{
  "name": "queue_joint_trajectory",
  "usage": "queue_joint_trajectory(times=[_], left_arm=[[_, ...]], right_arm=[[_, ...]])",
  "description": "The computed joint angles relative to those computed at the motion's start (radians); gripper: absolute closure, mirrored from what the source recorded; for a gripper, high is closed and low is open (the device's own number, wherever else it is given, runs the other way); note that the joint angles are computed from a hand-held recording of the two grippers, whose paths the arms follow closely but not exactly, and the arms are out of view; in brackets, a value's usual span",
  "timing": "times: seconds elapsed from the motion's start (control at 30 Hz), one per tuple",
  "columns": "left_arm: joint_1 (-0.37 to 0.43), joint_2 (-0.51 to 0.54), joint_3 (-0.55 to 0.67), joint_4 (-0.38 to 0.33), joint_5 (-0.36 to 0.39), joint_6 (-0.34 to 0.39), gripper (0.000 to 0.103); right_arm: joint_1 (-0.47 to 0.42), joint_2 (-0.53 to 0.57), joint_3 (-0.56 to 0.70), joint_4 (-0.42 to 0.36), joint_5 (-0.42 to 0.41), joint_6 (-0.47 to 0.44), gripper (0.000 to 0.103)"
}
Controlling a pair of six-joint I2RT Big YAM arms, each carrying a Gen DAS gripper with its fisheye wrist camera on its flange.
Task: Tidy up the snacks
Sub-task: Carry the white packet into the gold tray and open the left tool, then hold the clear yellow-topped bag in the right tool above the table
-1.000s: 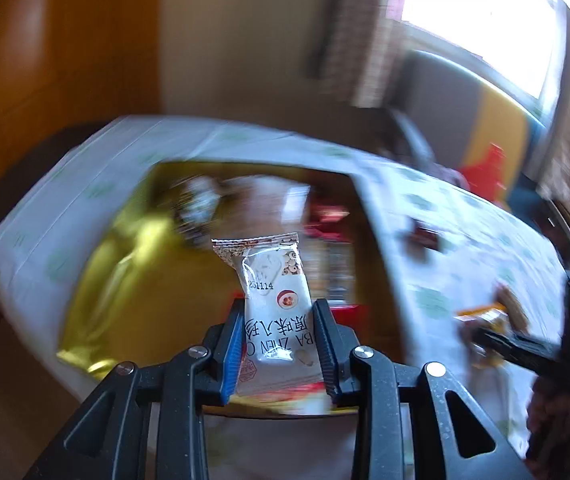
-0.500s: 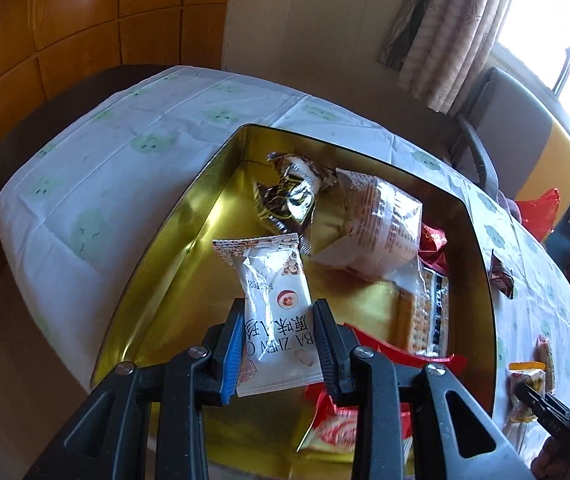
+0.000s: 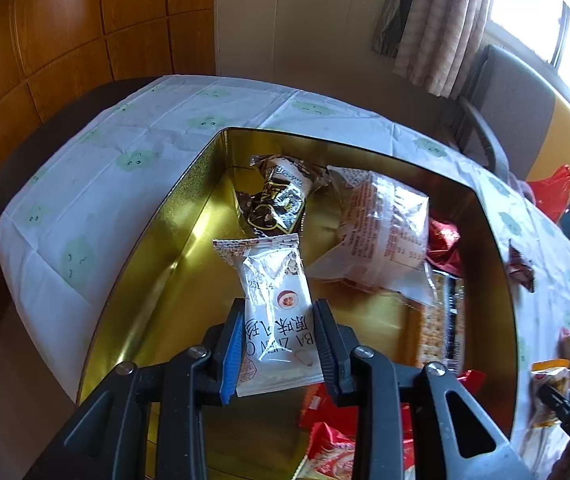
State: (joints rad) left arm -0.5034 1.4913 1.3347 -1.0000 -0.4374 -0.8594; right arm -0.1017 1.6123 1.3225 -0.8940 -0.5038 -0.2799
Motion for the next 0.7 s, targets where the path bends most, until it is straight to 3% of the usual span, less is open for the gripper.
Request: queue_joint_trajectory(times=[0.13,0.7], left_arm=[[0.002,0.042,0.031,-0.044,-0.009,0.008,0.069],[-0.078,0.022,0.035,-0.051,-0.101,0.023,0.069]], right_arm=[[0.0,-0.003,-0.004,0.006,0.002,0.001,0.071],[0.003,-0.007,-0.009,0.014,0.009,0.001,0.071]])
